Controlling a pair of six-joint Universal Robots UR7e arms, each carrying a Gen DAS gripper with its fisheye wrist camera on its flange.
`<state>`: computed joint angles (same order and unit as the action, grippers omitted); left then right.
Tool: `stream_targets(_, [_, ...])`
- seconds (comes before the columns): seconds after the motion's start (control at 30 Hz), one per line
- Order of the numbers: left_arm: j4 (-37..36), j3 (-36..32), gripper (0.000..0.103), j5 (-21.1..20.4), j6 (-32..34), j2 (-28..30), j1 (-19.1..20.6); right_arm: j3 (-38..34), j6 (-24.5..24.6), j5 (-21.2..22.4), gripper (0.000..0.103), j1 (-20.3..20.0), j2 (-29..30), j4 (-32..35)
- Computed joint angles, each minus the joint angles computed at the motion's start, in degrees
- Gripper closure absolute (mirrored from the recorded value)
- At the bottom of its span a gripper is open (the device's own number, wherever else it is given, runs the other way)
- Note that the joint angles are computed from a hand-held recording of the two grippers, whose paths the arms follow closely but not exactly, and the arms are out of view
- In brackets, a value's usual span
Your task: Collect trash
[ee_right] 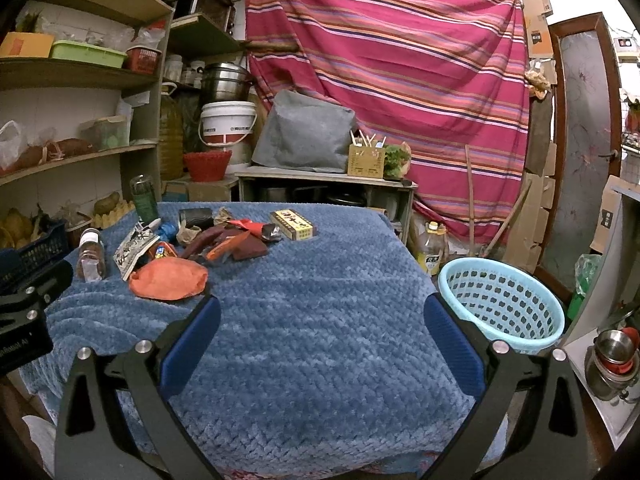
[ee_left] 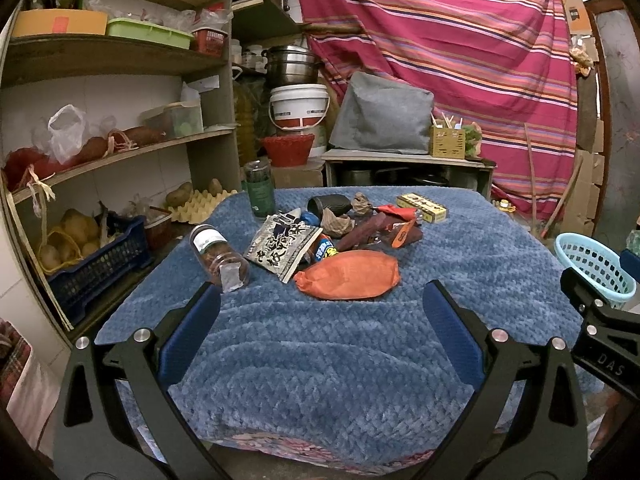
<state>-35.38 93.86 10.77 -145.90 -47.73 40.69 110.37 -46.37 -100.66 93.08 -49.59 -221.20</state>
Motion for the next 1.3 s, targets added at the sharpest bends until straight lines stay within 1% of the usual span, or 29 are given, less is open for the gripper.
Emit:
stream_targets(0.13, [-1.82, 0.04, 0.005, -0.50, 2.15, -0.07, 0.28, -0.66, -0.42, -0.29, 0.004, -0.35, 0.41, 0.39])
stream_targets(0.17, [-3.46, 0.46, 0.005, -0.59, 3.74, -0.35, 0.30, -0.91, -0.33, -0.38, 0.004, -0.44, 0.52, 0.35])
stream_targets(0.2, [-7.50, 1.57, 0.005, -0.77, 7.47, -1.07, 0.31, -1.25, -0.05, -0.63, 0.004, -0.44, 0.65, 0.66])
stream_targets(0.27, [-10.33, 2.19, 0.005, -1.08, 9.81, -1.53, 0.30, -2.26, 0.59, -1.32, 0.004, -0.11, 0.91, 1.99])
stream_targets(0.37, [-8.92, 1.33, 0.005, -1.45, 8.75, -1.47, 0.64, -3.25, 0.20, -1.80, 0.004, 0.06, 1.24, 2.74])
stream_targets(0.47, [-9.96, 1.05, 0.005, -2.05, 10.26, -1.55, 1.13, -4.21, -0.25, -2.03, 0.004, 0.25, 1.48, 3.52])
stream_targets(0.53, [-6.10, -0.37, 0.005, -2.26, 7.18, -1.20, 1.52, -5.06, -0.22, -2.10, 0.004, 0.34, 1.59, 4.63])
stream_targets(0.6, [-0.72, -2.22, 0.005, -2.16, 2.73, -0.53, 1.88, -6.18, -0.02, -2.06, 0.004, 0.56, 1.80, 6.16])
stream_targets(0.63, [-0.83, -2.43, 0.005, -2.26, 3.16, -0.52, 2.03, -6.67, -0.01, -2.08, 0.004, 0.64, 1.97, 6.69])
stream_targets(0.73, [-6.45, -1.19, 0.005, -2.40, 8.58, -1.30, 2.48, -8.07, -0.09, -2.32, 0.004, 0.82, 2.47, 8.02])
stream_targets(0.83, [-3.90, -2.21, 0.005, -2.16, 6.82, -1.08, 3.27, -9.72, -0.35, -2.88, 0.004, 1.06, 3.26, 8.63])
stream_targets(1.0, [4.47, -6.31, 0.005, -1.96, 0.62, 0.66, 5.34, -12.22, -0.61, -3.03, 0.004, 0.92, 4.49, 9.87])
stream_targets(1.17, [6.29, -9.03, 0.005, -1.58, 0.38, 1.53, 7.32, -15.58, -0.74, -3.89, 0.004, 0.82, 6.33, 12.41])
stream_targets(1.23, [8.79, -10.67, 0.005, -1.03, -0.87, 2.20, 7.99, -17.55, -0.42, -4.66, 0.004, 0.78, 7.42, 14.40])
stream_targets(1.3, [9.70, -11.83, 0.005, -0.31, -0.71, 2.63, 8.63, -19.53, 0.70, -5.10, 0.004, 0.64, 8.35, 17.13])
